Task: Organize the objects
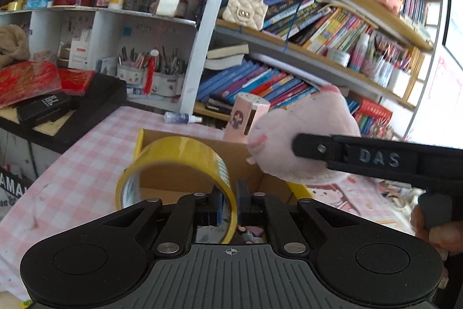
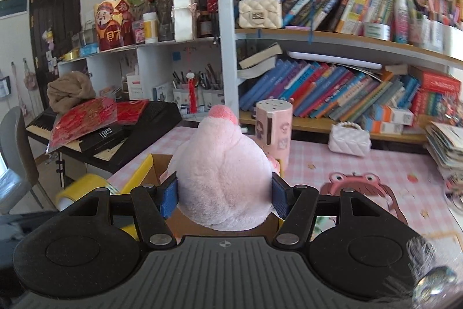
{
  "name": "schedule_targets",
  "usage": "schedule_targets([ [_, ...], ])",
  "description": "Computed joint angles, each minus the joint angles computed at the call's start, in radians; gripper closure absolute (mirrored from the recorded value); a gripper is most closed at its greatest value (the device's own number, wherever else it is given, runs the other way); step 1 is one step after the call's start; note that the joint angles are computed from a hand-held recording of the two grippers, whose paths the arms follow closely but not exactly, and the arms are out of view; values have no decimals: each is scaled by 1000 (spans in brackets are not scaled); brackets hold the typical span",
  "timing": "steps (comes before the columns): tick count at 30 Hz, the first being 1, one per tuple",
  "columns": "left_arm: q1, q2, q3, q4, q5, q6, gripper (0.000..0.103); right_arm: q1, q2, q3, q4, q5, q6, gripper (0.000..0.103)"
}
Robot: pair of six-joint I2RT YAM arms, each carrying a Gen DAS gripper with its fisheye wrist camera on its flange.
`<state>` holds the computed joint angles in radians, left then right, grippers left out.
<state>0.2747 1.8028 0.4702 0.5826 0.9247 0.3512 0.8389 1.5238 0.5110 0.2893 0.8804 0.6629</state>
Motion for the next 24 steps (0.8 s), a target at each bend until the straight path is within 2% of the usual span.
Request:
schedule_targets([
  [4, -82, 57, 24, 44, -100, -28, 97, -117, 77, 23, 117, -138, -136, 43],
  [6, -116, 90, 48, 31, -148, -33, 97, -165, 119, 38, 161, -202, -191, 43],
  [9, -158, 132, 74, 19, -220, -35, 97, -235, 187, 84, 165, -300, -219, 43],
  [13, -188, 170, 99, 12, -283, -38, 97, -280, 263, 123, 174, -367, -263, 43],
  [17, -209, 182, 114, 8, -310, -48, 92, -319, 339, 184, 142, -435, -286, 43],
  [21, -228, 177, 86, 71, -360, -51, 85, -352, 407, 262, 66, -498, -304, 42],
  [24, -214, 166, 81, 63, -345, -58, 72, -369, 441, 307, 13, -531, -311, 39],
])
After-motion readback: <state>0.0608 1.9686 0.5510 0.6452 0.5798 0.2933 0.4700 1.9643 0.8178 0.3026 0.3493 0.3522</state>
